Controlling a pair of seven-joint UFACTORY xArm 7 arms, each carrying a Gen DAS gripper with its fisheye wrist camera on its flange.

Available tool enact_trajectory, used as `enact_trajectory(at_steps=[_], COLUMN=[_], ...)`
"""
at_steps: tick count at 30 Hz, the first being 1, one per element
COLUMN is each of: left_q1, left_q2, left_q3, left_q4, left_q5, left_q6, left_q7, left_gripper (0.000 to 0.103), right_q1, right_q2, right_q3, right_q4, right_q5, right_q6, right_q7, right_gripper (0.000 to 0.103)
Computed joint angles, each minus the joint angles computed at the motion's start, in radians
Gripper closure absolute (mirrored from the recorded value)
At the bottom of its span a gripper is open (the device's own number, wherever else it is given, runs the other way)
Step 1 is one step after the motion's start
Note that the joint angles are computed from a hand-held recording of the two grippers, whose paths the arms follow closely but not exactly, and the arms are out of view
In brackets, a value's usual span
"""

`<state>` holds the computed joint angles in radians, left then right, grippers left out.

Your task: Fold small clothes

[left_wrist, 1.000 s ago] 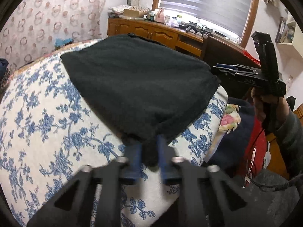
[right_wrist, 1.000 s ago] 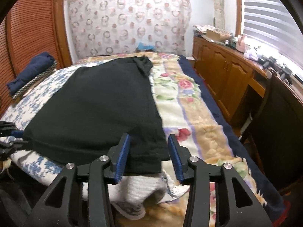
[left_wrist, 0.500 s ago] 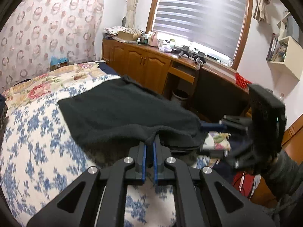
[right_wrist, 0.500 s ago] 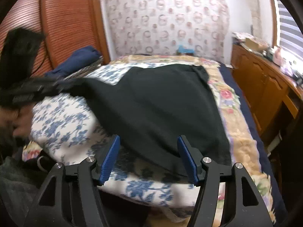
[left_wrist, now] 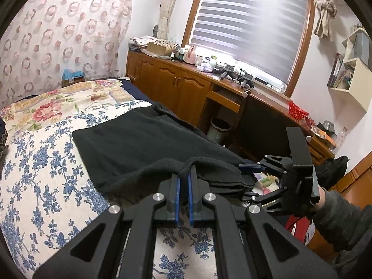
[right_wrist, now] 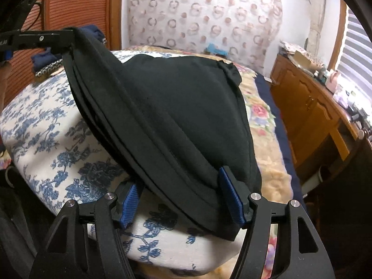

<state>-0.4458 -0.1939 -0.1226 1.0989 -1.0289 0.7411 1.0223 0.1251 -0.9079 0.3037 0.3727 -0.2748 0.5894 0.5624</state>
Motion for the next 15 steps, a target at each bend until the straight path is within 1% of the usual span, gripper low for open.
enact_trajectory(at_steps=[2, 3, 4, 5, 6, 8, 12, 15], left_q1=[0.002, 0.005, 0.008, 0.012, 0.017, 0.027, 0.051, 0.073], left_q2=[0.006, 0.01, 0.015, 0.023, 0.033, 0.056, 0.112, 0.169], left_q3=[0.005, 0.008, 0.009, 0.01, 0.01, 0.007, -0.001, -0.011], left_q4=[0.007, 0.012, 0.019, 0.03, 0.041, 0.067, 0.136, 0.2], left_q5=[-0.011, -0.015, -0.016, -0.017, -0.017, -0.01, 0.005, 0.023], left_q6=[0.003, 0.007, 0.01, 0.015, 0.014, 0.011, 0.006, 0.001], left_q7=[0.007, 0.008, 0.007, 0.005, 0.003, -0.003, -0.023, -0.038], left_gripper=[0.101, 0.101, 0.101, 0.101, 0.101, 0.101, 0.101, 0.101], right_q1=[-0.01, -0.01, -0.008, -0.014, -0.02, -0.034, -0.099, -0.164], right_q2=[0.009, 0.014, 0.025, 0.032, 0.038, 0.055, 0.127, 0.238], right_q3=[0.003, -0.004, -0.015, -0.022, -0.033, -0.048, -0.066, -0.066], right_q4=[0.008, 0.011, 0.018, 0.026, 0.034, 0.058, 0.142, 0.233], right_q5=[-0.014, -0.016, -0.014, -0.018, -0.02, -0.024, -0.059, -0.103], right_q6=[0.003, 0.001, -0.004, -0.013, -0.028, -0.048, -0.11, -0.175], right_q7=[-0.008, -0.017, -0.028, -0.036, -0.047, -0.073, -0.133, -0.182], right_gripper=[0.05, 0.063, 0.081, 0.088, 0.093, 0.095, 0.095, 0.095])
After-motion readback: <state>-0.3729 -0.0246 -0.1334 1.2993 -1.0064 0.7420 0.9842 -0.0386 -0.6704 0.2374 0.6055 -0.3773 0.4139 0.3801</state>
